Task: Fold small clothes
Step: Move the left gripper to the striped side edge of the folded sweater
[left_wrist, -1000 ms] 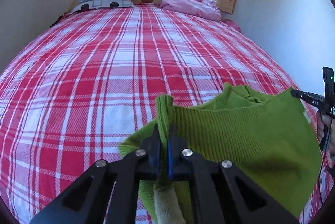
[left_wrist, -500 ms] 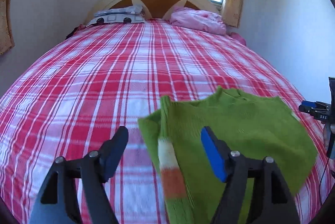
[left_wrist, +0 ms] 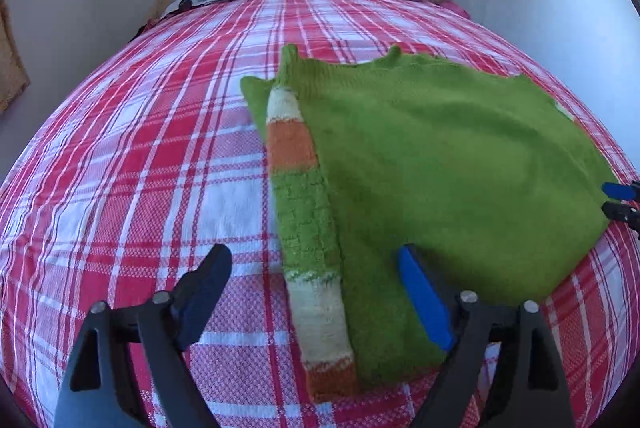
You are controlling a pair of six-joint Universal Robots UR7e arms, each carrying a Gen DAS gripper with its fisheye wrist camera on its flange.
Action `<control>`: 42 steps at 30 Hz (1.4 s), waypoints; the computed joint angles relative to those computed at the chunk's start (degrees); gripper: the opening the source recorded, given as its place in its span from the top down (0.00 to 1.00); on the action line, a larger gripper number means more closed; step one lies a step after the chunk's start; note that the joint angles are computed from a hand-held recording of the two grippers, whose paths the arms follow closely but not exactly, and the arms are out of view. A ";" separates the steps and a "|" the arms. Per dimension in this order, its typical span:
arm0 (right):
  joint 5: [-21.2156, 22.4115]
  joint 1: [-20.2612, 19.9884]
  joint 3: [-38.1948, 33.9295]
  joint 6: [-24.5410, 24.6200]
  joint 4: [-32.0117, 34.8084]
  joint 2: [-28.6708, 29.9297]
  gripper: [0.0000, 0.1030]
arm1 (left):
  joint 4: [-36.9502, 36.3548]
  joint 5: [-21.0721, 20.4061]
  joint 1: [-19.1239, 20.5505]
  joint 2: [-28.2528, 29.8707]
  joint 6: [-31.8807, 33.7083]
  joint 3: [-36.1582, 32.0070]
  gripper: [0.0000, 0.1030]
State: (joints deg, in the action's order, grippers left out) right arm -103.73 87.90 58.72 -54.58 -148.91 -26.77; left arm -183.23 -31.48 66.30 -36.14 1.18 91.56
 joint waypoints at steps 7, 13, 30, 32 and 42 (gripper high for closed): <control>3.32 3.24 2.55 -1.53 -5.15 0.46 0.43 | 0.91 0.92 0.31 0.23 -2.38 0.16 0.03; 2.14 4.97 -4.79 0.05 -1.78 6.98 0.43 | 1.22 0.86 0.53 0.09 -2.74 0.20 0.00; -0.31 5.27 -0.27 3.47 -5.87 5.97 0.30 | -5.54 -5.42 0.59 -4.13 -3.90 6.30 0.00; 1.88 5.62 4.31 1.01 -9.32 3.74 0.30 | -8.98 -7.03 0.60 -5.90 -4.08 9.22 0.00; 6.20 10.00 18.76 -18.10 -19.73 2.07 0.30 | -20.18 -9.70 2.91 -11.98 -0.61 16.24 0.00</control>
